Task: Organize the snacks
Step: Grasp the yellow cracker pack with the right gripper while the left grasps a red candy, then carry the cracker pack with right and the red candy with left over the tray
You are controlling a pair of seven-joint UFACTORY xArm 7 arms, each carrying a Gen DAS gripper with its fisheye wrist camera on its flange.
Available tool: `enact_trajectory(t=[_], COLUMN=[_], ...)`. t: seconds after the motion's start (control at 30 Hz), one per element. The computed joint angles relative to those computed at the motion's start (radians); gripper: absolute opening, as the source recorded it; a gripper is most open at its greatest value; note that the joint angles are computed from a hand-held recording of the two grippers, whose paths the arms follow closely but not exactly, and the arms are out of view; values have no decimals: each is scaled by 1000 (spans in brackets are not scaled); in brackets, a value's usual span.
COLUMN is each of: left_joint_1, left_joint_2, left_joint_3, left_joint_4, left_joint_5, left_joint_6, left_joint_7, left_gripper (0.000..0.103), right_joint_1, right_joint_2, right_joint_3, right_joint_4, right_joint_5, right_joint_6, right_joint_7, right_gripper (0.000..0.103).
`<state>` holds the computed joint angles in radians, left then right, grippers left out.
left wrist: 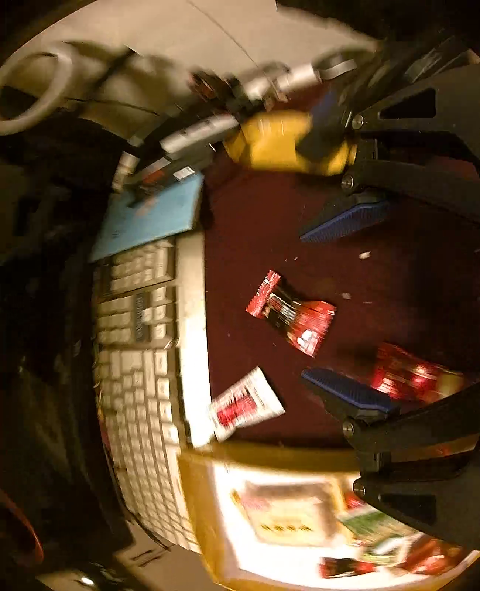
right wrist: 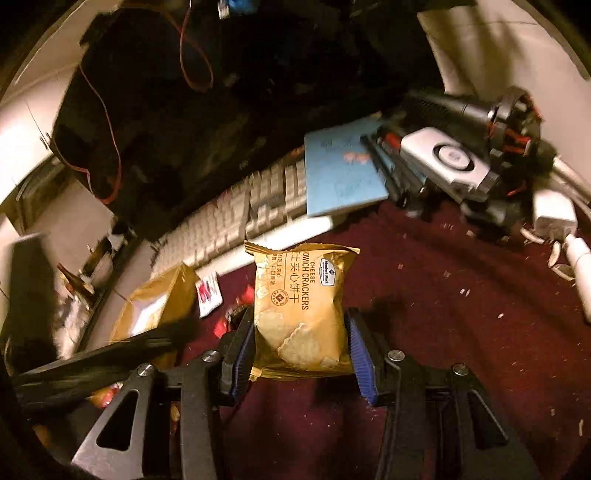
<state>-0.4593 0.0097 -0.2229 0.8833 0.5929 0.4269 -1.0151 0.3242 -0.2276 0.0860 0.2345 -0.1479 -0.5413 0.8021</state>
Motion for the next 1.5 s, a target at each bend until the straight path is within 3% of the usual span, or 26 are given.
enact_trajectory(t=[0.07, 0.13, 0.2, 0.3, 0.47, 0.6, 0.7, 0.83, 0.93, 1.1, 1.23, 1.3, 1.4, 1.5], left_joint_1=[-15, -23, -76, -89, -101, -70, -18, 51, 79, 151, 231, 238, 257, 273], left_joint_2=[76, 127, 146, 141, 114, -35, -221, -503, -692, -835, -867, -912, -938, -957], left_joint_3=[-1, 2, 47, 61, 59, 39, 35, -18, -4, 2, 32, 46, 51, 45], left_joint_4=[68, 103, 121, 113, 74, -70, -243, -429, -539, -625, -681, -710, -734, -753], left_joint_5=[19, 44, 150, 183, 254, 326, 317, 312, 254, 190, 165, 137, 99, 60], left_joint_6=[67, 86, 104, 96, 100, -6, -173, -195, -135, -67, -128, -108, -106, -102], left_joint_7=[-14, -51, -129, -181, -237, -384, -449, -540, -514, -459, -412, -377, -336, -303], left_gripper=[69, 69, 65, 33, 32, 32, 32, 32, 32, 32, 32, 32, 32, 32], right_joint_1=[-29, -1, -3, -8, -17, -21, -24, -2, 53, 156, 207, 242, 229, 255], right_joint_2=[-21, -6, -5, -3, -11, -9, -20, -37, -55, -29, 43, 83, 141, 191], right_joint_3=[43, -17, -21, -31, -15, -5, 20, 48, 32, 30, 65, 57, 143, 138], right_joint_4=[-18, -16, -15, -22, -29, -23, -29, -14, 14, 135, 262, 324, 407, 466], right_joint_5=[65, -3, -17, -38, -16, -4, 28, 38, 1, -97, -133, -185, -114, -125], right_joint_6=[-6, -22, -16, -36, -33, -25, -32, -6, 20, 80, 135, 169, 243, 280], right_joint_7=[-44, -8, 1, 17, 14, 2, -30, -72, -44, -1, -31, -17, -107, -116], right_gripper=[47, 47, 47, 47, 47, 47, 47, 47, 47, 47, 47, 47, 47, 47])
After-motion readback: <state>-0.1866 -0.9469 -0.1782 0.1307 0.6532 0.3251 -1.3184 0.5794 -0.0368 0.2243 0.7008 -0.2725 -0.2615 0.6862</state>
